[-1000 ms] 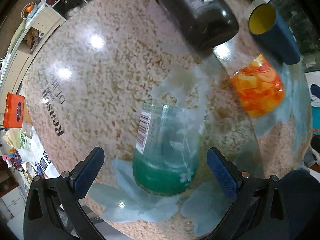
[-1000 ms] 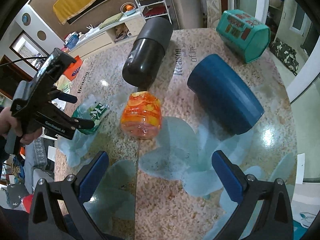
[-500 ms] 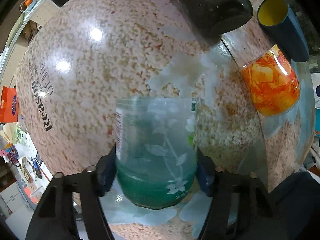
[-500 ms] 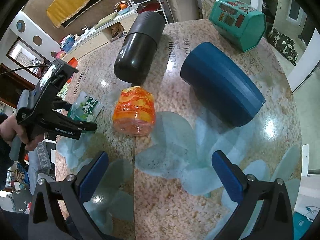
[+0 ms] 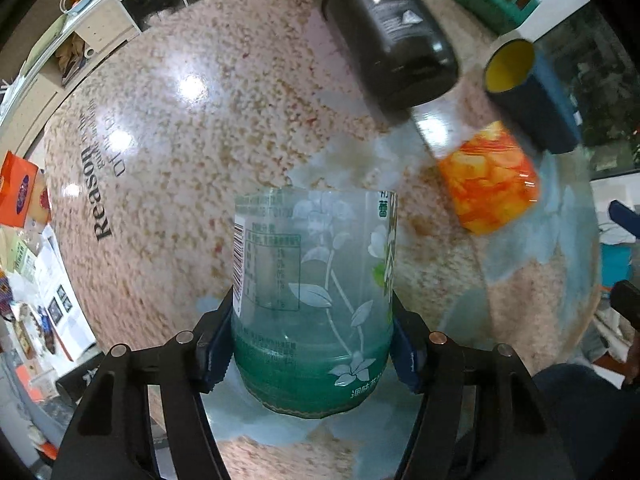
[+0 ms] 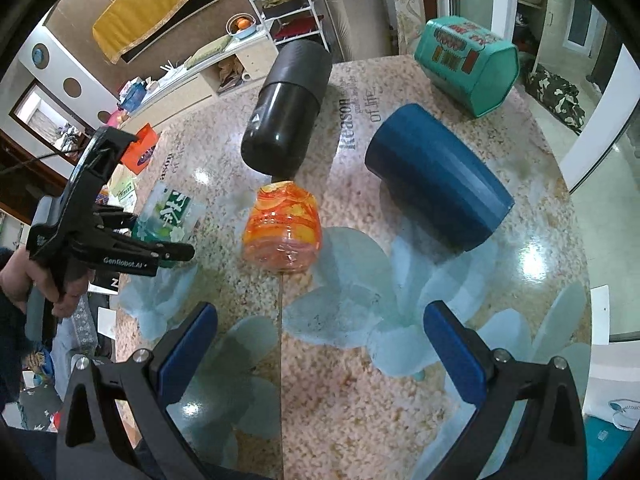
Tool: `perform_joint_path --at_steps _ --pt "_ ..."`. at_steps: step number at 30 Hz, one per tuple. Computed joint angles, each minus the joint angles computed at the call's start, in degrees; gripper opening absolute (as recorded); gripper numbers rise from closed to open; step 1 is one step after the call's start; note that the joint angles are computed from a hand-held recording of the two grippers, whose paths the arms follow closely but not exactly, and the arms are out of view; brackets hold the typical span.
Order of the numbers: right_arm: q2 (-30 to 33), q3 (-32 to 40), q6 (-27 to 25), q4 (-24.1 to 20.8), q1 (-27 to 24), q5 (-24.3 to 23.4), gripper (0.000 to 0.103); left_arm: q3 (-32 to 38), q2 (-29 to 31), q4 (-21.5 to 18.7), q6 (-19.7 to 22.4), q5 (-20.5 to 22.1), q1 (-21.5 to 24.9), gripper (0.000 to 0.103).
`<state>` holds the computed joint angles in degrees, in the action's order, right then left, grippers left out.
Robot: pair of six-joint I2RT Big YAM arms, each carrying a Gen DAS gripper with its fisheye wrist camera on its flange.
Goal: Flip cup upright
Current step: 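Rotate the held cup with the left tool to stand on its green base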
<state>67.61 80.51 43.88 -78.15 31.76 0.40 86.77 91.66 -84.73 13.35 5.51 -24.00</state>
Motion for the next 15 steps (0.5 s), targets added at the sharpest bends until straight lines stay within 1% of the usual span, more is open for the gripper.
perform_joint_path --at_steps 2,4,7,10,13,15 --pt "0.4 0.9 0.4 -0.3 0.4 0.7 0.103 -1.8 -2.5 0.3 -0.3 1.5 0.5 0.069" --pt "0.2 1.5 1.2 -0.8 1.2 1.8 0.103 -1.8 -4.3 -0.7 -0.8 2.7 0.9 0.069" --pt "0.0 2.5 2.9 -1.5 2.3 2.9 0.103 -4.6 -8.7 -1.3 -1.4 6.5 2.2 0.069" --pt "-0.2 3.7 4.3 -2.8 3.4 4.2 0.103 -7.6 -13.1 -1.4 -2.8 8.5 2.1 0.069" --pt "-0.2 4.9 5.2 -4.7 4.5 5.3 0.103 -9.8 -16.3 -1.3 -5.3 10.4 1.5 0.069" --pt "-0.5 5.0 6.4 -5.4 4.8 4.9 0.103 -10.2 -18.2 -1.4 -9.4 12.2 -1.1 0.069"
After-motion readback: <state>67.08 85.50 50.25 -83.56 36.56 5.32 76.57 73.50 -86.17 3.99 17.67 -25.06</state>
